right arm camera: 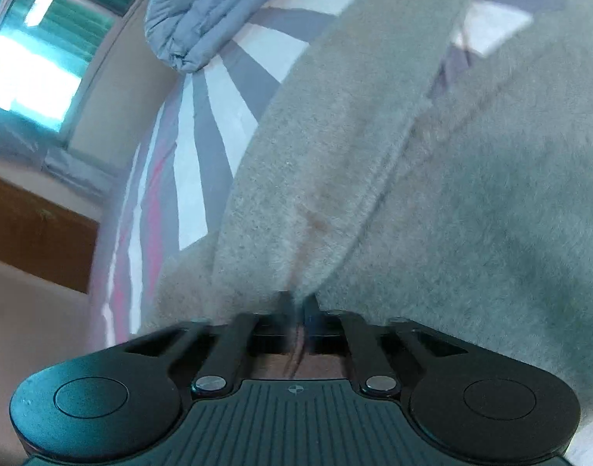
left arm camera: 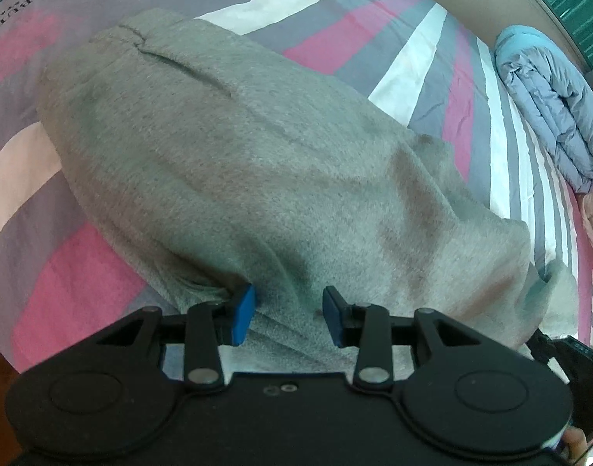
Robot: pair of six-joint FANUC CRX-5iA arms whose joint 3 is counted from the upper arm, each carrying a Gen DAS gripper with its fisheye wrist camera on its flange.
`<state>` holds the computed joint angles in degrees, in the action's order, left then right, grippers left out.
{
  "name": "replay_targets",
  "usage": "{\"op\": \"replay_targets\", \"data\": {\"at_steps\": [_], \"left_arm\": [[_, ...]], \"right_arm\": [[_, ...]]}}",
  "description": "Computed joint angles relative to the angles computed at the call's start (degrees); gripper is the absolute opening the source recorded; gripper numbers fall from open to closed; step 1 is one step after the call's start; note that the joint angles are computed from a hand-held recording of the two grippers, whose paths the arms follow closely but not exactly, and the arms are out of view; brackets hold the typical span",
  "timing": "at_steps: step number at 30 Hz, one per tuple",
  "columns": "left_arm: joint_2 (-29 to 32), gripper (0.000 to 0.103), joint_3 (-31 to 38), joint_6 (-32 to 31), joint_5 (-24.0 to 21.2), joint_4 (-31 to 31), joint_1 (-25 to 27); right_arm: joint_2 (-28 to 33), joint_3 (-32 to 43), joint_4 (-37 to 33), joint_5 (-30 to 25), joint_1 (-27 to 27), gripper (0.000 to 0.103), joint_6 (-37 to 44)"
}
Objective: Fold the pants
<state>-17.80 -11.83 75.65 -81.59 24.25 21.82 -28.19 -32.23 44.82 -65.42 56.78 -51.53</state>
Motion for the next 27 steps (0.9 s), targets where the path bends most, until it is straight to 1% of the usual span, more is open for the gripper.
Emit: {"op": "replay_targets", "data": {"at_steps": [1,3,6,9,12,14,16,18,19,21,22,23,24,25,27], "left_arm": [[0.0,0.029,0.0,-0.3,-0.1,0.0,0.1],[-0.1,0.029,0.0,-0.8,-0.1,-0.1,0.1],[-0.2,0.029,-0.1,-1.2,0.0,0.0,0.1],[-0.5,0.029,-0.3,-1.6,0.3,-0.1,0.0],[-0.8,0.029,-0.5,-2.1,0.4,-0.3,0.0],[-0.9,0.029,-0.4,-1.9,0.3,-0.6,0.0],[-0.9,0.029,-0.3,-2.0,0.5,-1.0,-0.4],[-1.0,0.029,0.3,-1.7,0.4,-1.9,-1.1],[-1.1,0.029,0.8,-1.5,0.1,-2.5,-1.4],[-2.1,0.029,0.9,-1.0,0.2,-2.4,-1.3],[-2.9,0.029,0.5,-1.4,0.2,-1.6,-1.3],[-3.4,0.029,0.4,-1.7,0.4,-1.2,-1.7],[-3.8,0.029,0.4,-2.0,0.5,-1.0,-2.5],[-3.9,0.029,0.5,-2.1,0.5,-0.7,-3.7],[-3.5,0.029,0.8,-1.8,0.1,-0.2,-6.4]], "right_arm": [[-0.4,-0.5,1.0,-0.9,1.0,0.005,-1.1],[-1.2,-0.5,3.0,-4.7,4.1,0.005,-2.4],[-1.6,1.6,7.3,-15.1,12.2,0.005,-0.1],[-2.2,3.4,10.8,-22.4,20.0,0.005,0.6],[-1.0,5.0,10.8,-28.1,26.4,0.005,1.3],[-1.0,4.8,7.5,-29.6,28.7,0.004,-1.3],[-1.0,4.6,2.7,-29.5,29.2,0.005,-4.6],[-0.2,4.2,-2.4,-27.6,27.0,0.005,-2.0],[-0.6,3.8,-3.6,-25.5,25.8,0.005,-1.3],[-1.2,4.0,-3.3,-25.6,25.8,0.005,-3.0],[-2.3,3.7,-2.5,-25.3,26.5,0.011,-4.3],[-3.4,3.1,-1.2,-25.3,27.7,0.022,-5.8],[-4.0,2.9,-0.3,-26.4,28.9,0.026,-6.6],[-4.5,3.1,0.2,-28.2,29.8,0.028,-6.0],[-5.8,3.1,0.2,-30.4,30.2,0.028,-3.7]]}}
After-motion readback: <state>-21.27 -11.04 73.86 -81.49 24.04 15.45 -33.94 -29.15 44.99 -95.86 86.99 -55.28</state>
